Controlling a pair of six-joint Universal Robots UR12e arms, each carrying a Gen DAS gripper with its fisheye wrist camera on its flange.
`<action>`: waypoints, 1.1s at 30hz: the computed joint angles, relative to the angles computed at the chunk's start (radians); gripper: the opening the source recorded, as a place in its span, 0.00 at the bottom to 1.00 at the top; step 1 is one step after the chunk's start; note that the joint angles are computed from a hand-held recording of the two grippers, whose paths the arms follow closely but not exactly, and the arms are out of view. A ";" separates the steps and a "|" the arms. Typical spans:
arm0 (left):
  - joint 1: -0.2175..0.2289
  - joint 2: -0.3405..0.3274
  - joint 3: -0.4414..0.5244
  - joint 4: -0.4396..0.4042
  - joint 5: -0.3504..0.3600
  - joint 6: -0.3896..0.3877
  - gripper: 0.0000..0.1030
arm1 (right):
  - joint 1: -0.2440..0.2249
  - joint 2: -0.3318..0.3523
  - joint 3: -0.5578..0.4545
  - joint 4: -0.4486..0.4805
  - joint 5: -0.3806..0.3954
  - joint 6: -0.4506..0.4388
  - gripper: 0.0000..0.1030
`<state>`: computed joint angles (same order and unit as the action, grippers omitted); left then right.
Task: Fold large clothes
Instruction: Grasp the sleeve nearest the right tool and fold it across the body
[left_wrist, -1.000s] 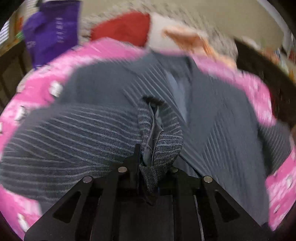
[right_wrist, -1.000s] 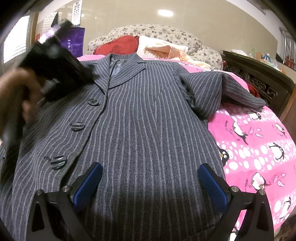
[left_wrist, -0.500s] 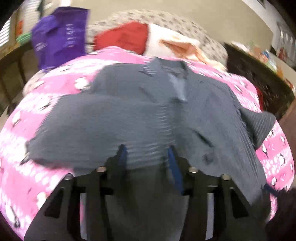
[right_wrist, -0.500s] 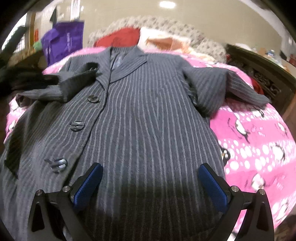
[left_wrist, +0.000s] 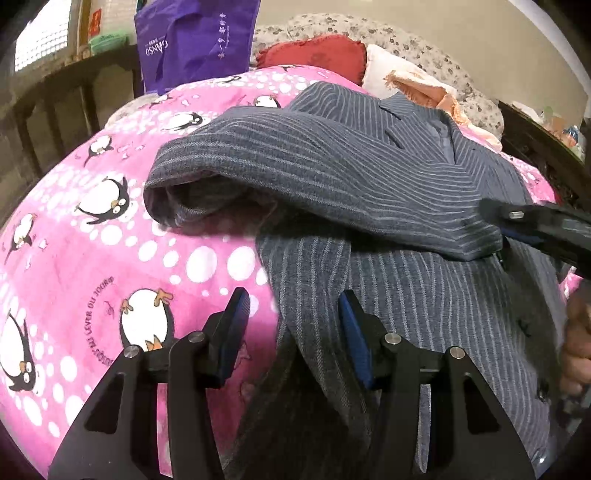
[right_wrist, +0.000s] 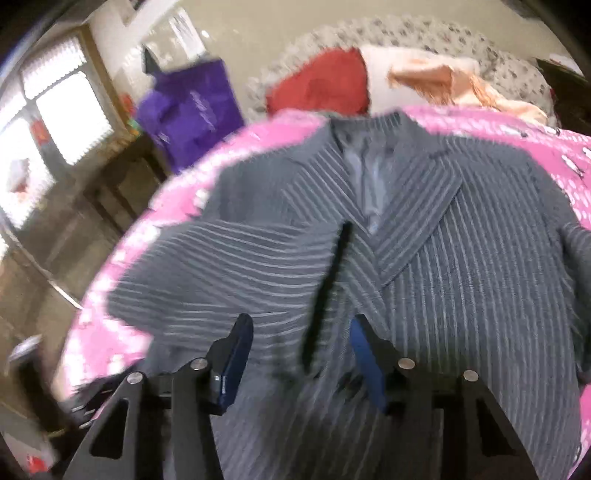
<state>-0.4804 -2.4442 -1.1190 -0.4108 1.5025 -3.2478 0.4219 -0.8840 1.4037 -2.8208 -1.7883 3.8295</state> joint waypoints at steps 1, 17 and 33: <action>-0.002 -0.002 0.002 0.000 0.011 0.003 0.50 | -0.006 0.009 -0.006 0.000 0.018 0.003 0.50; -0.015 -0.011 0.014 -0.008 0.073 0.023 0.51 | -0.041 0.035 0.009 -0.136 0.220 0.043 0.09; -0.015 -0.011 0.016 -0.014 0.072 0.023 0.52 | -0.107 -0.220 0.336 0.002 0.082 0.150 0.05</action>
<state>-0.4958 -2.4555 -1.1028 -0.4246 1.5749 -3.2245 0.3153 -1.1035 1.7393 -2.8191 -1.7065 3.9791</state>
